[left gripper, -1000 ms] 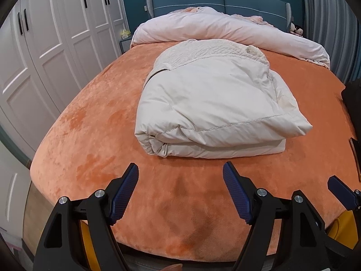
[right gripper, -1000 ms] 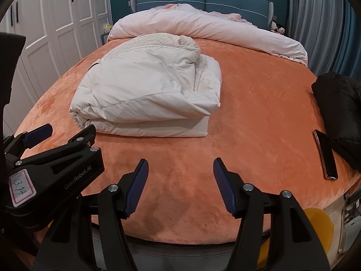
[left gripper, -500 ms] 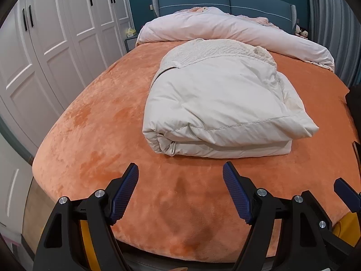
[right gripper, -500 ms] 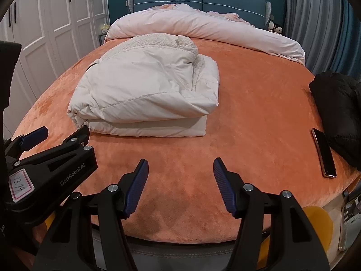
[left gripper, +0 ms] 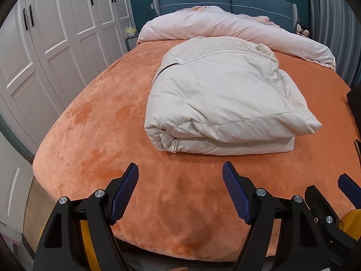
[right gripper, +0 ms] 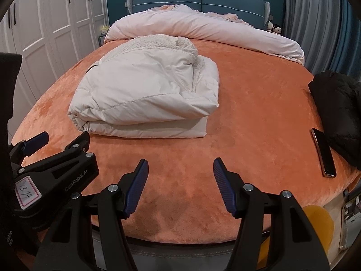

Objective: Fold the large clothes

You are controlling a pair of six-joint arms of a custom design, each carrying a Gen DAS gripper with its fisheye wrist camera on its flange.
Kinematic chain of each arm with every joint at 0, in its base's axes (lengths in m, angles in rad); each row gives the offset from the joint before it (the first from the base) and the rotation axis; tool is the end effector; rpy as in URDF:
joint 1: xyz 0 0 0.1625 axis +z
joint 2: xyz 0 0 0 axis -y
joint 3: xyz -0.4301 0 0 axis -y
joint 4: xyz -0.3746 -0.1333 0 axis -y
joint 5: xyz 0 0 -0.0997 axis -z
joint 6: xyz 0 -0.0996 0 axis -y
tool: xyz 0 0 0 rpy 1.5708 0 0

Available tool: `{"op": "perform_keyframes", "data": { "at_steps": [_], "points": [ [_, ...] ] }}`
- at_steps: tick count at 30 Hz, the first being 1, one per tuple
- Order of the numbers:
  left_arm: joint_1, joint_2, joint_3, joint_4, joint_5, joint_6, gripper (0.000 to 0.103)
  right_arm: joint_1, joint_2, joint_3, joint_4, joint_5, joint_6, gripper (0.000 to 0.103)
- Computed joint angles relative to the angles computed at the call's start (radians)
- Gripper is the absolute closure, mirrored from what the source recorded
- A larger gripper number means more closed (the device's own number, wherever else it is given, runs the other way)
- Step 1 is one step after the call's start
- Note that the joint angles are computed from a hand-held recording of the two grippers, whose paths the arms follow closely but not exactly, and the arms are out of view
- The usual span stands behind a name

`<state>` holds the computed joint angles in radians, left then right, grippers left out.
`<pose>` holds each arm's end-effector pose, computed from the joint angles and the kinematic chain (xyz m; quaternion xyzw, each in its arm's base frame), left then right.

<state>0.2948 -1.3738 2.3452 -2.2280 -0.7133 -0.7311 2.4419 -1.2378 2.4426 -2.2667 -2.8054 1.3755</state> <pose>-0.2936 -0.3072 0.1822 0.3044 0.8477 -0.2699 0.3406 0.2898 -0.1926 0.1419 -0.0558 -0.8006 0.4162 0.4274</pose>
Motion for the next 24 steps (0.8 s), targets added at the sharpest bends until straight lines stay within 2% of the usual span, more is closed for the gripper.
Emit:
{"op": "perform_keyframes", "data": {
  "at_steps": [24],
  "points": [
    [0.006, 0.01, 0.011, -0.01, 0.007, -0.007, 0.03, -0.025, 0.036, 0.017, -0.053, -0.001, 0.011, 0.045]
  ]
}}
